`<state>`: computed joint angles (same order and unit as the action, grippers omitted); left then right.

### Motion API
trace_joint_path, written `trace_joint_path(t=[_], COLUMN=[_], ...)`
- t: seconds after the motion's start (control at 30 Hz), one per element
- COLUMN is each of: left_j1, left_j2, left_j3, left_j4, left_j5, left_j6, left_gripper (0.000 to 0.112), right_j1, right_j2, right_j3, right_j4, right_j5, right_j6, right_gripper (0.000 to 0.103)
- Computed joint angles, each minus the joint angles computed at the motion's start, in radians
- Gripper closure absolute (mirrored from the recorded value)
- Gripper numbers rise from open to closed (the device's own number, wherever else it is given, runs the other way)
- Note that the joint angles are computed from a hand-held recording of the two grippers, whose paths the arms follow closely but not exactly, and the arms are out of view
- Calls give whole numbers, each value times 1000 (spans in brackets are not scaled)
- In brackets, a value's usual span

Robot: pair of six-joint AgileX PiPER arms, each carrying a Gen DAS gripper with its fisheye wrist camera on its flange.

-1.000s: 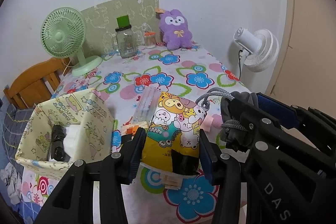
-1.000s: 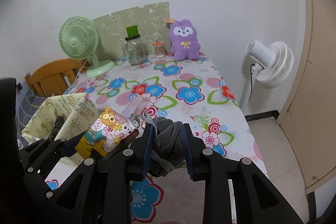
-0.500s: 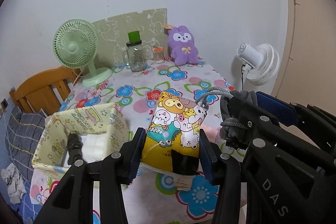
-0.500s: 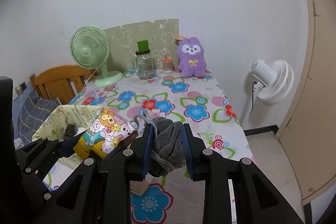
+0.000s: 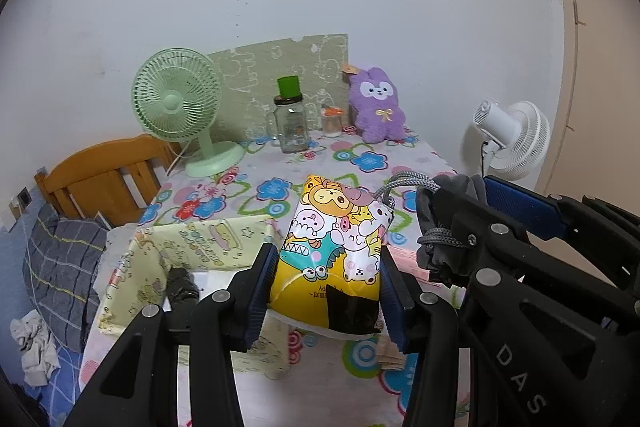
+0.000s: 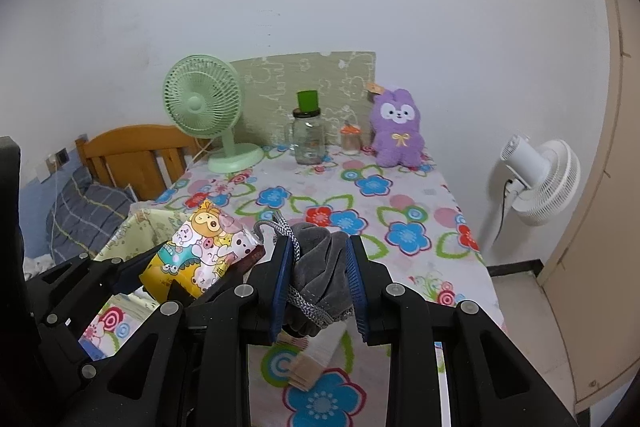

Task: Organize soft objects
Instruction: 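Carry the yellow pouch with both tools over the cartoon box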

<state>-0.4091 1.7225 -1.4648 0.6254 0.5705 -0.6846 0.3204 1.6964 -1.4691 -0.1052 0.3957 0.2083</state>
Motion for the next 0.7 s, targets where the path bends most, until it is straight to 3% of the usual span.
trace_joint_path(t=[0.7], left_j1=[182], left_j2=[6], left_j3=[18], left_j4=[-106], left_j5=[-69], left_j6=[116], left_gripper=[62], right_j1=[115], right_j2=[185], right_j3=[-271], right_j4=[18], right_j5=[107], right_j6=[-45], right_gripper=[72])
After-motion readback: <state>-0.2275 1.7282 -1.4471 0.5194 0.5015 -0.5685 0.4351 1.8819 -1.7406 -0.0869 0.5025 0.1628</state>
